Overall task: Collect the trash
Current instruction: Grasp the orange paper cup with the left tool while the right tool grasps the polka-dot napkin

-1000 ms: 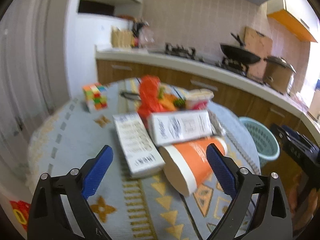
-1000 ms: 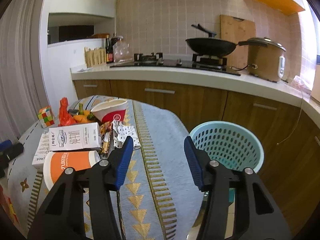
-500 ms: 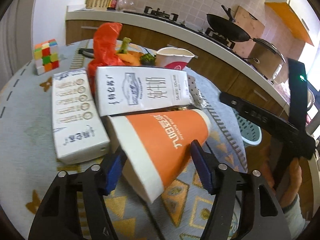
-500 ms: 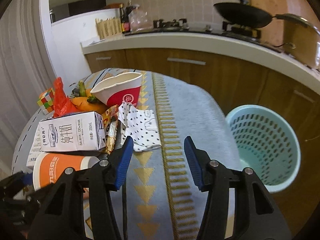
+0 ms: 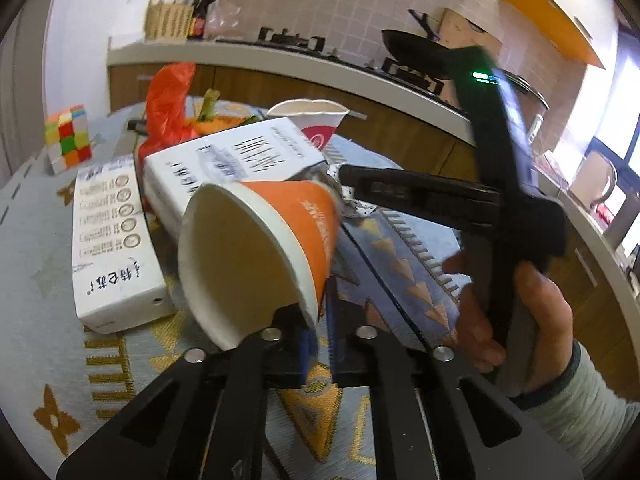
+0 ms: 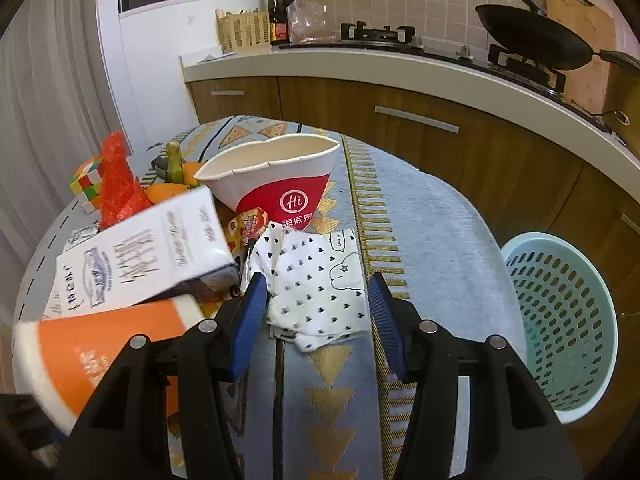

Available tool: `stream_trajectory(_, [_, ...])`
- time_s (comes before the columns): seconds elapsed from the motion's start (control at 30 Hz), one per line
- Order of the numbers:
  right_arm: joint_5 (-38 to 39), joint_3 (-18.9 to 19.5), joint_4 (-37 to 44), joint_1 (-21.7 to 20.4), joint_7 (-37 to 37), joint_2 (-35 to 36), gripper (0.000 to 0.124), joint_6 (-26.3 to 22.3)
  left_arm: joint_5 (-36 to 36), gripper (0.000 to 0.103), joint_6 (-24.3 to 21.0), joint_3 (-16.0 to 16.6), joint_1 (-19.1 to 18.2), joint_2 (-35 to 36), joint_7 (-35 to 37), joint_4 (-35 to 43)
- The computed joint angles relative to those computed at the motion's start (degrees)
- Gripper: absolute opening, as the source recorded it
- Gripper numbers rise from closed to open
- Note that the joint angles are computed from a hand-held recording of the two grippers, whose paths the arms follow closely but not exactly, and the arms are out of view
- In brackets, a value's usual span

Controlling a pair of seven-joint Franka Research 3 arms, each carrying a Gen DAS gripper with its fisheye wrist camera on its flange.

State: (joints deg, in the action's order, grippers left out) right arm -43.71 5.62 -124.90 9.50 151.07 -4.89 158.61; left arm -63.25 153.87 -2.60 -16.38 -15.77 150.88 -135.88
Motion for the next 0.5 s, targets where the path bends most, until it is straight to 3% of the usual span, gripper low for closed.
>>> stream_trajectory(0.2, [3.06,-0.91,0.65,0.6,-2.26,1.28,0.053,0.34,-1.1,0.001,5.43,-0.35,-1.99,-0.94,1.87,-1.53])
stream_trajectory(0.3, [3.76,-1.34,0.5,0.01,-0.47,1.18,0.072,0.11,-1.08,0.001,5.37,0.14,-2.37,-0.8,1.98,-1.46])
stream_trajectory(0.4, [10.67,-2.28,0.5,0.07,-5.42,2.0,0.076,1.78,-1.27,0.001,4.91,0.47,-2.5,-0.81,2.29,-1.5])
stream_trajectory(0.5, [16.83,-2.71,2.2,0.46,-10.49,3.91,0.079,0.06,-0.51,0.001,3.68,0.56,-2.07,-0.57,1.62,-1.22])
